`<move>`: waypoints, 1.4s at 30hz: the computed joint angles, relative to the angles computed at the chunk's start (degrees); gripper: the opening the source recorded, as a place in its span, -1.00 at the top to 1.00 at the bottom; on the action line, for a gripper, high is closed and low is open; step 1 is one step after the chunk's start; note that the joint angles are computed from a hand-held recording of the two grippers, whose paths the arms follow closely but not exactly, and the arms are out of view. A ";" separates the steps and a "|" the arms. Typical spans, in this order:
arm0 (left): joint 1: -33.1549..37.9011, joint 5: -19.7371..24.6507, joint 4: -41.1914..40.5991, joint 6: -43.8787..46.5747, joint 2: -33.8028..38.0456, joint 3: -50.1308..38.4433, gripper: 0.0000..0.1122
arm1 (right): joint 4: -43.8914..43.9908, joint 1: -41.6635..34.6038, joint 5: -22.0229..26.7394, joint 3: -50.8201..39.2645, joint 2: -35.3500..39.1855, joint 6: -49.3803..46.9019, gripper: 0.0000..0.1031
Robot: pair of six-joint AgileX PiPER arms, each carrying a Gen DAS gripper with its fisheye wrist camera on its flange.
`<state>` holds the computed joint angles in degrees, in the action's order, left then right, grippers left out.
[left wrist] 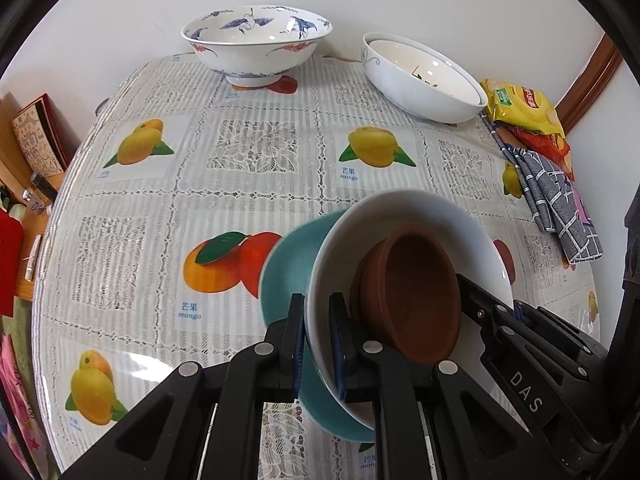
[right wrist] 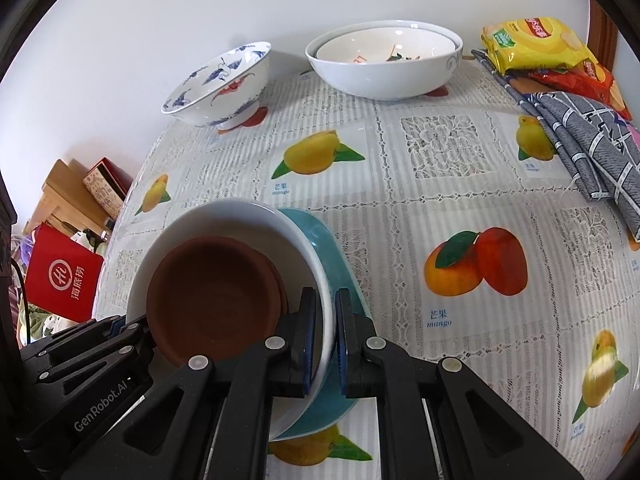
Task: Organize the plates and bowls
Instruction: 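Carry the white bowl with both tools over the teal plate stack, then lower the white bowl onto the teal plate and open both tools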
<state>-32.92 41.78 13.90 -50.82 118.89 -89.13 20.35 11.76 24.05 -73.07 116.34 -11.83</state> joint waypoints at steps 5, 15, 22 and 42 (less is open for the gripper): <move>0.51 -0.73 -0.33 0.83 0.48 -0.43 0.78 | 1.70 -0.30 -0.44 -0.63 1.06 -2.21 0.81; 1.23 -2.01 -1.92 1.70 0.45 0.01 0.76 | 5.76 -1.29 0.51 -1.09 1.47 -7.23 0.79; 1.30 -1.58 -2.95 1.98 -0.36 1.10 0.63 | 6.21 -1.34 0.30 -0.06 0.80 -8.62 0.76; -4.02 0.94 5.10 -6.97 -10.34 8.33 0.45 | 9.57 -3.15 -0.14 9.17 -9.95 -13.73 0.62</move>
